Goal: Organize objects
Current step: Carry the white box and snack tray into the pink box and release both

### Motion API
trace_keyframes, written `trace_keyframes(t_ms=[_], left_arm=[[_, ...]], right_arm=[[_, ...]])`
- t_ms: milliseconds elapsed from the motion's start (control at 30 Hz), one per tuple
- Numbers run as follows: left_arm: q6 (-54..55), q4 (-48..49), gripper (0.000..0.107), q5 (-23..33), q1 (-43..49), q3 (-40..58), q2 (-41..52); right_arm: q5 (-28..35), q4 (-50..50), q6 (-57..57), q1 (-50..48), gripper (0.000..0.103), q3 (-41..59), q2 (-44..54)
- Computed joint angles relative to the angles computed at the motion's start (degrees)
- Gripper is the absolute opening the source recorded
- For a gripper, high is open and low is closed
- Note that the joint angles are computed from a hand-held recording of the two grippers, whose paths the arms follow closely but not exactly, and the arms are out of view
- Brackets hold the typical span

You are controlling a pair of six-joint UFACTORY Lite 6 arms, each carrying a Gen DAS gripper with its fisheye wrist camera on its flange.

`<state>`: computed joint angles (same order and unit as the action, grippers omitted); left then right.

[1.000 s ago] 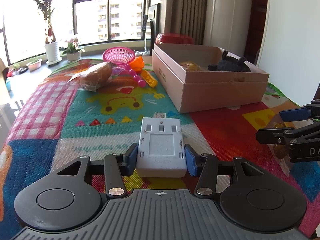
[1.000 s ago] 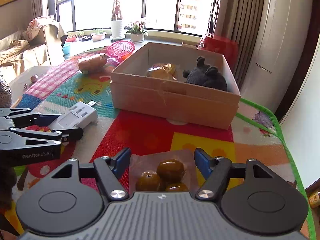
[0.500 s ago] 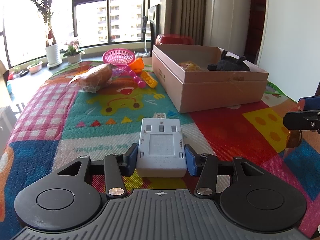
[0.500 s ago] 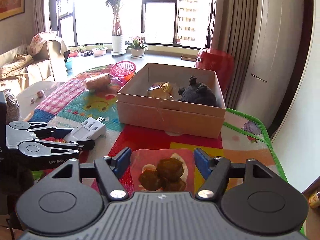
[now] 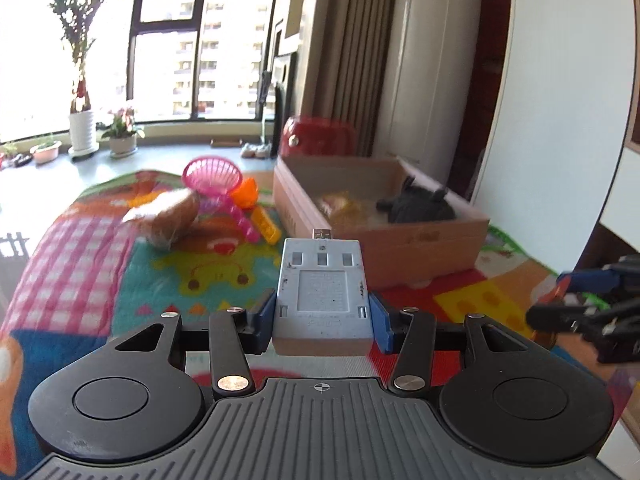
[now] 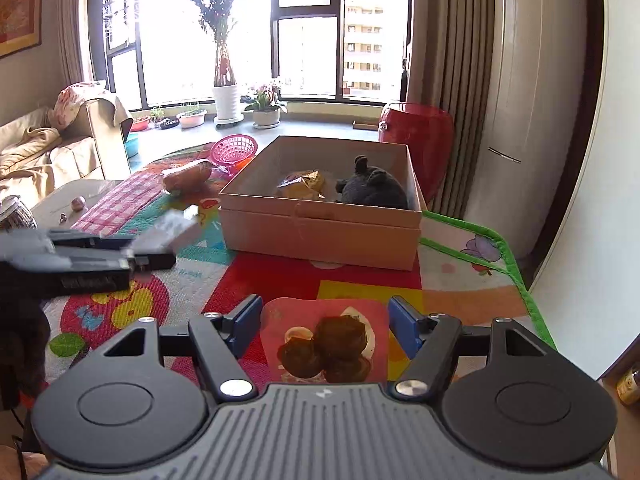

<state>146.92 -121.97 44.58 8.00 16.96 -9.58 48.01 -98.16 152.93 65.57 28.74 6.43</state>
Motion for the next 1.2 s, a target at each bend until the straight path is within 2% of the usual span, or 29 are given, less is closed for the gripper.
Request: trace_keyframes(t_ms=[133, 200, 267, 333, 367, 433, 500, 567, 633, 700, 800, 867, 933, 967, 1033, 1200], left_arm=[[-7.7, -2.8, 0.053, -2.6, -7.7, 10.1, -0.7], [-12.8, -1.6, 0.054, -3.5, -11.8, 19.7, 5.5], [-15.2, -0.9, 0.056, -8.0, -16.4, 30.4, 14.6], [-10.4, -8.5, 0.053, -14.1, -20.5, 37.4, 22.6], [-6.6, -13.3, 0.052, -14.7, -21.1, 38.6, 24.8], [-5.2, -16.0, 0.052, -10.5, -19.2, 37.1, 25.9], [-8.4, -12.3, 0.052, -4.0, -14.6, 33.4, 24.9], [-7.8, -10.1, 0.052, -0.3, -10.1, 29.3, 23.1], [-5.6, -9.0, 0.052, 0.3, -5.9, 26.0, 21.6], [-4.5, -8.6, 0.052, -2.1, -3.4, 24.8, 21.2], [-5.8, -5.7, 0.052, -3.3, 0.4, 25.4, 22.7], [-5.6, -5.2, 0.052, -3.0, 2.0, 25.6, 24.1], [-5.5, -3.8, 0.052, -2.3, 4.3, 25.0, 24.5], [-5.2, -3.5, 0.052, -1.9, 5.0, 25.0, 24.9], [-4.5, -2.7, 0.052, -0.8, 6.7, 24.2, 24.9], [-4.1, -2.1, 0.052, -0.4, 7.2, 25.5, 26.2]], right_arm=[[-0.3, -0.7, -1.7, -1.1, 0.069, 1.1, 0.3], [0.0, -0.5, -3.1, -1.5, 0.069, 1.8, 0.3], [0.2, -1.2, -3.4, -2.0, 0.069, 1.9, -0.1], [0.0, -1.8, -3.7, -2.7, 0.069, 1.9, -0.5], [-0.1, -1.5, -4.3, -3.0, 0.069, 2.0, -0.7], [-0.2, -1.3, -5.3, -3.7, 0.069, 1.9, -1.7], [-1.4, -2.0, -6.5, -5.5, 0.069, 1.4, -4.2], [-3.8, -2.6, -9.2, -9.0, 0.069, 2.1, -7.2], [-6.7, -4.2, -11.9, -13.2, 0.069, 4.3, -9.4], [-10.2, -5.8, -15.9, -18.2, 0.069, 9.3, -8.7], [-18.1, -1.7, -28.0, -26.5, 0.069, 25.1, -0.4], [-21.7, 4.2, -38.4, -30.4, 0.074, 37.0, 7.9], [-20.8, 14.7, -49.8, -32.0, 0.087, 47.8, 16.3], [-20.5, 19.2, -54.2, -32.6, 0.088, 51.9, 19.7], [-21.3, 23.1, -58.3, -33.3, 0.088, 55.8, 23.8], [-20.8, 21.2, -56.5, -32.7, 0.088, 59.1, 29.8]])
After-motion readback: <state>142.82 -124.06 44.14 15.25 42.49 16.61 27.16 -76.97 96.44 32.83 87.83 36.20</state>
